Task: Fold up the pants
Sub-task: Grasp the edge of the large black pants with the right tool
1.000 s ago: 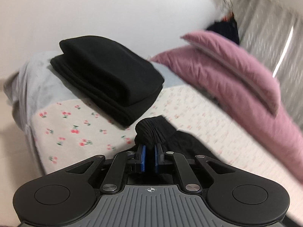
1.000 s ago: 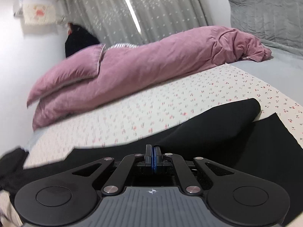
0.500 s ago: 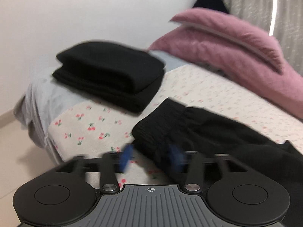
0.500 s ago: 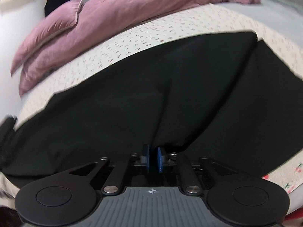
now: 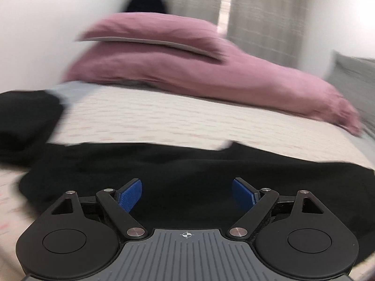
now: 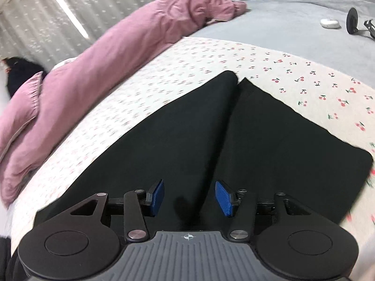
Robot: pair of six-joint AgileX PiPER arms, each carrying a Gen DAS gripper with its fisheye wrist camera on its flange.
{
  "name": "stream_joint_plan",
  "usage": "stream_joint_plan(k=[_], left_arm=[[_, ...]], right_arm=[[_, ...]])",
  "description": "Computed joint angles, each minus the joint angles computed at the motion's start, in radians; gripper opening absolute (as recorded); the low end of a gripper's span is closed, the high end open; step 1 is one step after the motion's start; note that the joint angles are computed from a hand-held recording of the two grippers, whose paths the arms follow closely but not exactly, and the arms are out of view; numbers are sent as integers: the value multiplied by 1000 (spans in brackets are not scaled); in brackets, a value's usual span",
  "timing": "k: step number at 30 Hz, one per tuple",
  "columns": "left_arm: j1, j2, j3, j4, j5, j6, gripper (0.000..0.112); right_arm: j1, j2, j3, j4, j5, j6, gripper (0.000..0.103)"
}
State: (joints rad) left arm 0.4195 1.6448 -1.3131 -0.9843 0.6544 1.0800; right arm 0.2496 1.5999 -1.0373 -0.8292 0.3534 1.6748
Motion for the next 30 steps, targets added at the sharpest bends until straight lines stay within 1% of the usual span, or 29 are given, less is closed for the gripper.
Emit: stream_joint_plan(k=[1,2,3,4,5,6,7,9,11,12,15,17,20,21,23,24,25,26,28,29,30], left_arm=[[-27,22,-21,-17,28,26,88],[-59,51,-50,-31,58,53,88],[-87,72,-66,-37,75,72,88],[-117,102,-96,-41,99,87,88],[-143,129,-119,-54,118,107,88],[-160,156,-139,-77,138,132,88],[-173,183,-150,-114,159,168,88],[-182,239,-166,-188,206,223,88],[-187,285,-179,-208,246,222,88],[-191,305,-194,-193,251,205,88],[-212,323,-202,-155,219,211,87],[-222,336,-221,-148,208,195,87],[-221,365,-252,-138,232,142,87],[-220,371,-258,-136,235,136,87],[-217,372,-257,-140,237,144,87],[-220,372,-256,-142,233,148,87],[-221,373,-256,-143,232,151,87],[-225,379,-264,-140,229,146,87],[-228,383,-267,-140,227,146,87],[-229,382,-267,-140,226,144,87],[-229,377,-259,-142,225,146,87]], right_arm=[[-13,22,2,-45,-27,49,49],[-26,47,-7,-102,-42,106,41],[-28,70,-18,-185,-33,191,37],[-28,85,-30,-260,-11,254,24],[-22,104,-48,-303,18,287,13],[-13,118,-61,-344,42,315,7],[-3,128,-78,-355,68,304,3],[33,161,-152,-318,159,208,3],[51,204,-248,-291,223,98,2],[74,226,-303,-280,259,33,2],[121,297,-448,-269,309,-123,2],[139,366,-581,-189,314,-286,2],[155,480,-766,-19,309,-543,2],[162,530,-838,46,323,-643,2],[172,634,-996,177,389,-835,3],[173,666,-1039,222,410,-898,4],[172,703,-1089,273,435,-956,7],[170,719,-1103,294,437,-979,10],[163,697,-1048,295,377,-956,22],[151,670,-1008,326,341,-957,33],[134,634,-951,366,283,-960,38]])
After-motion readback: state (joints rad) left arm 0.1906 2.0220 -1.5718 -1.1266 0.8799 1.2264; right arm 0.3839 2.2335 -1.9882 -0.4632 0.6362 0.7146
